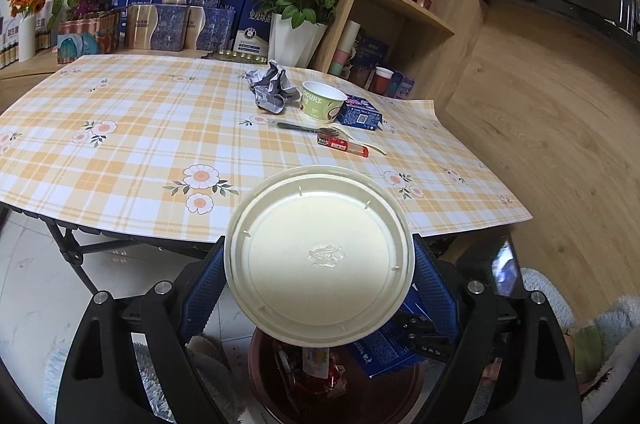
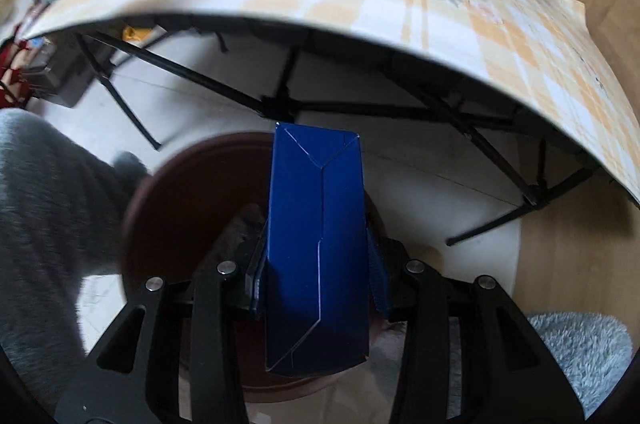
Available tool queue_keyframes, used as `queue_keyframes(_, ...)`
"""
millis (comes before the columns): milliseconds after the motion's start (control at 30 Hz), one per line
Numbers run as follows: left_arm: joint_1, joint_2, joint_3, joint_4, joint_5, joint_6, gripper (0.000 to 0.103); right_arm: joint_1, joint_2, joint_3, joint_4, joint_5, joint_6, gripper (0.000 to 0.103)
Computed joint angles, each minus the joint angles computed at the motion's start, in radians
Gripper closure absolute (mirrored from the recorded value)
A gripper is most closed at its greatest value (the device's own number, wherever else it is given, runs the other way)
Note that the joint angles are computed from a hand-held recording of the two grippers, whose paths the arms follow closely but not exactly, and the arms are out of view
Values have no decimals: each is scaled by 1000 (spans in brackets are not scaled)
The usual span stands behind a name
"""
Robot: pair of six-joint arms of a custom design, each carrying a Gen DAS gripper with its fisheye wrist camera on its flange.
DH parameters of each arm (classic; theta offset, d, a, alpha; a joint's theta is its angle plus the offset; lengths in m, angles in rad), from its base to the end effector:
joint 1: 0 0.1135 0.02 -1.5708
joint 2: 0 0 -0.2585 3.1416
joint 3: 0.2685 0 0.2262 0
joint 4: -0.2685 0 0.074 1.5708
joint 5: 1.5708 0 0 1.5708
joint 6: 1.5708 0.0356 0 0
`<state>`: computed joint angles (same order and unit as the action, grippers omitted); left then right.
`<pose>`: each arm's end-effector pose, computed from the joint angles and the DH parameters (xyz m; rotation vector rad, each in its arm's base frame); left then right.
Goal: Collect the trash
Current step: 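Open both tools to drop the blue box and white lid into the bin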
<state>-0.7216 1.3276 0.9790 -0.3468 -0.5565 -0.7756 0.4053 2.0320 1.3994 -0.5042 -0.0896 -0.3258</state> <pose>0.2101 -0.1598 0.2795 -0.3431 2.1277 -0.2333 0.3594 0.1577 0.1651 -0.9930 2.5194 0.1450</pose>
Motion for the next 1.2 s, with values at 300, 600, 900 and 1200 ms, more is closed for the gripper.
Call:
queue_keyframes(300, 18, 17, 5, -1, 22, 4, 19, -32, 49, 55, -43, -11, 42, 32)
queue_keyframes(600, 13, 57, 34, -5, 45, 36, 19, -92, -86, -29, 99, -152, 101, 6)
queue_keyframes(900, 16, 141, 88, -19, 135, 90, 18, -181, -232, -160, 371, -126, 259, 6)
queue_keyframes(1200, 61, 326, 187, -56, 361, 151, 18, -256, -208, -144, 420, -57, 368, 6)
